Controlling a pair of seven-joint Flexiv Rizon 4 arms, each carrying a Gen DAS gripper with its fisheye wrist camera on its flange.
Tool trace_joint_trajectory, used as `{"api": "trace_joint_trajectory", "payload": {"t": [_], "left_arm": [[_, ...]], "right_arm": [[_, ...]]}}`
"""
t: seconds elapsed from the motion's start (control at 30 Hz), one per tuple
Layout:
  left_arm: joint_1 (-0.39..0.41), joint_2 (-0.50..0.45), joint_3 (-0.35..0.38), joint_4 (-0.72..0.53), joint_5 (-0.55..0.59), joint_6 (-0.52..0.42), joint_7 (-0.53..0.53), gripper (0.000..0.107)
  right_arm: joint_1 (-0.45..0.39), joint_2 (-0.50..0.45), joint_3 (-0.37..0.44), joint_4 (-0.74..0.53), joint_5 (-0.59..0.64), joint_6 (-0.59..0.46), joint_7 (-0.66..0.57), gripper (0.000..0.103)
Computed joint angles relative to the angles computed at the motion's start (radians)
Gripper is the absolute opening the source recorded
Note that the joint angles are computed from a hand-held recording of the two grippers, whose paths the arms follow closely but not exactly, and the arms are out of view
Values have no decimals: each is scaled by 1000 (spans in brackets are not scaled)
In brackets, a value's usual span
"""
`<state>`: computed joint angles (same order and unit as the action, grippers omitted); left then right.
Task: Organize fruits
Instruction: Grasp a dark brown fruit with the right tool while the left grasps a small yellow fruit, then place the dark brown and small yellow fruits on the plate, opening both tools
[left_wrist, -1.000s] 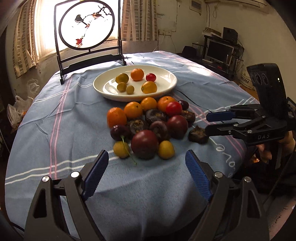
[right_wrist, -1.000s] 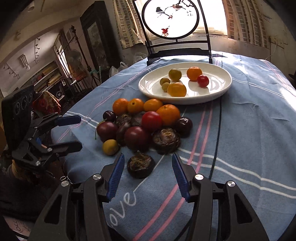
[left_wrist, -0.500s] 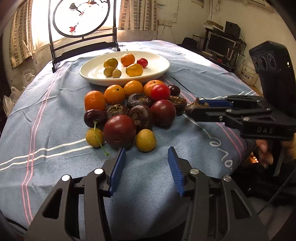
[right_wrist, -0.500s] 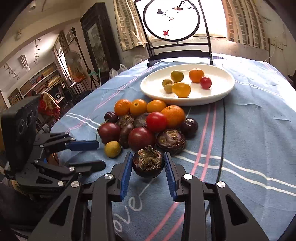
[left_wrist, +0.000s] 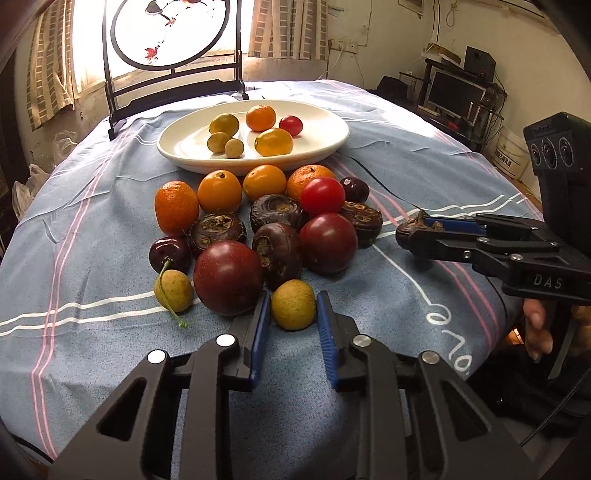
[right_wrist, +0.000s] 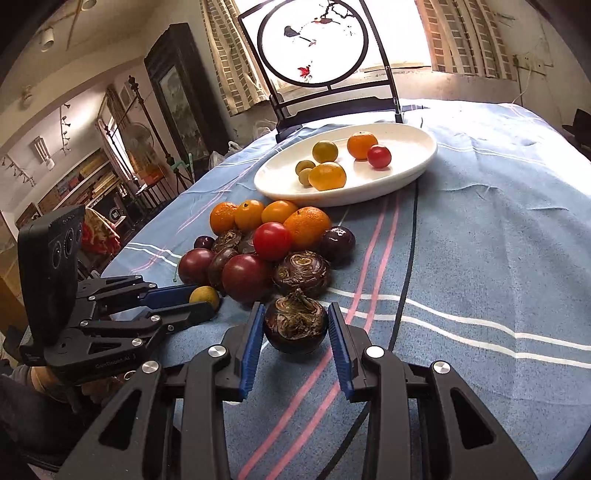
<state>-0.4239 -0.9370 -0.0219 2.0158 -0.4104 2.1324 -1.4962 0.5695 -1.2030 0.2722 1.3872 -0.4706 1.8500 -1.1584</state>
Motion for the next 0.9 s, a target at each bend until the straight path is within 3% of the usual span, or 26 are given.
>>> {"api": "trace_joint_trajectory", "payload": {"t": [0.2,0.43,0.6,0.77,0.9], "left_arm": [[12,-10,-9,-12,12,0,-19,23],[60,21,-45,56,91,140,-69,23],[107,62,-60,88,134,176,-89,23],[144,113,-44,61,130,116,-63,23],[170,125,-32,-22,117,24,-16,23]], "right_arm": [[3,10,-15,20,15,31,1,35],[0,32,-34,54,25,84,12,35],[-7,45,-41,36,21,76,31,35],[-11,83,-57,-13,15,73,35,35],[-52,62,3,-140,-40,8,51,35]]}}
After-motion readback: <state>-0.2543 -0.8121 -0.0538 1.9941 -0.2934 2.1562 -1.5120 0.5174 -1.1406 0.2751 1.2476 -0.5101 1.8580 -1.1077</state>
